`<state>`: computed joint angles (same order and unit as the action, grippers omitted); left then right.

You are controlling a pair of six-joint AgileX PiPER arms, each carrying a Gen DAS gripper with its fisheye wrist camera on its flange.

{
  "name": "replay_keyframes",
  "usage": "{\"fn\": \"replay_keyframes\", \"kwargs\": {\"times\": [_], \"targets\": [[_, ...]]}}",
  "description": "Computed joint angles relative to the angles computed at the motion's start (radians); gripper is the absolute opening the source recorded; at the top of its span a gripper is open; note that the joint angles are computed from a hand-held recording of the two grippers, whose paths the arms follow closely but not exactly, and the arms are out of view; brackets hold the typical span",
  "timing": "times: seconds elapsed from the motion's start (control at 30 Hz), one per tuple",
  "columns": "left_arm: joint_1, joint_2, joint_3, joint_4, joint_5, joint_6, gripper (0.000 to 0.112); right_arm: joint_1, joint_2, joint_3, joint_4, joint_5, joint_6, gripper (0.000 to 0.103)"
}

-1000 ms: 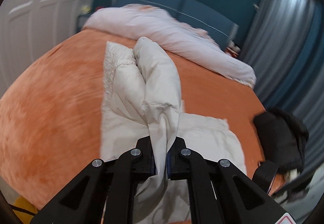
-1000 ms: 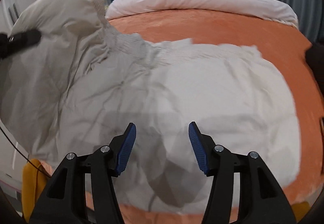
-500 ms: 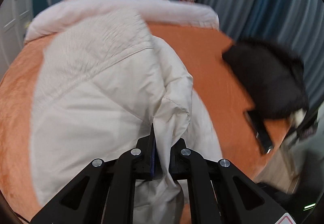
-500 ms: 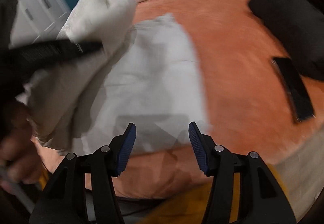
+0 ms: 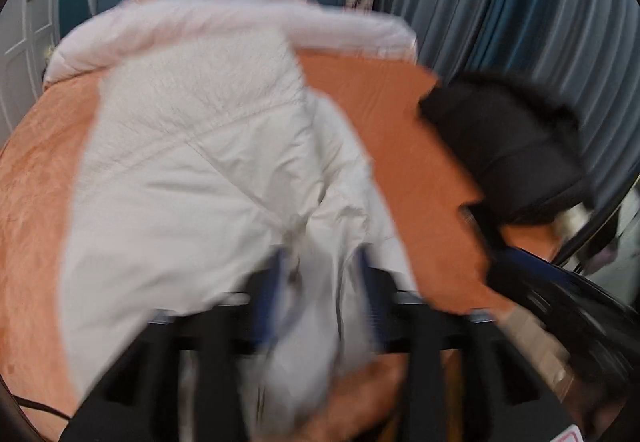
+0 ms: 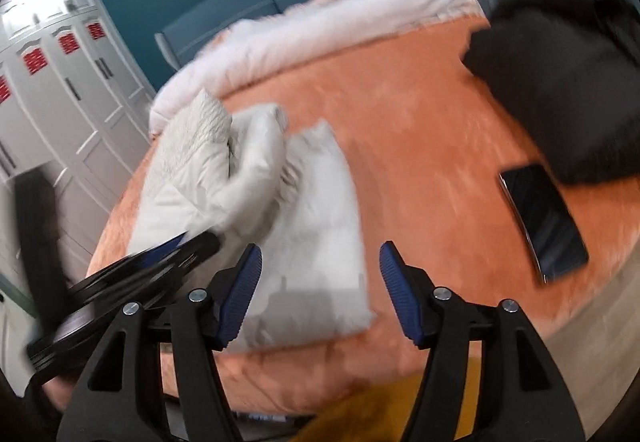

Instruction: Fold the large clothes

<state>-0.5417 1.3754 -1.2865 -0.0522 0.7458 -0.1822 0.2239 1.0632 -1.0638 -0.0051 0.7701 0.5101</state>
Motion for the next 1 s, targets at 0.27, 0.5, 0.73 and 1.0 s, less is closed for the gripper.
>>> {"fn": "replay_keyframes", "kwargs": {"times": [0.27,0.5,0.73,1.0], "targets": [[0.376,-0.235,0.057,-0.150,0.105,0.165,0.070,0.086,0.111,-0.106,0.184,-0.085,-0.067,0.081],[0.667,-0.155,0.145,-0.312,0.140,0.300,0.068,0.165,0.406,-0.373,0.200,-0.041,-0.114,0.085],[0.725,-0.175,0.077,-0.404,0.194,0.327,0.068,0.141,0.448,-0.400,0.354,-0.075,-0.293,0.003],[0.472,-0.057,-0.100,-0.264,0.131,0.163,0.068,-0.145,0.190,-0.010,0.417,-0.096,-0.378,0.002]]}}
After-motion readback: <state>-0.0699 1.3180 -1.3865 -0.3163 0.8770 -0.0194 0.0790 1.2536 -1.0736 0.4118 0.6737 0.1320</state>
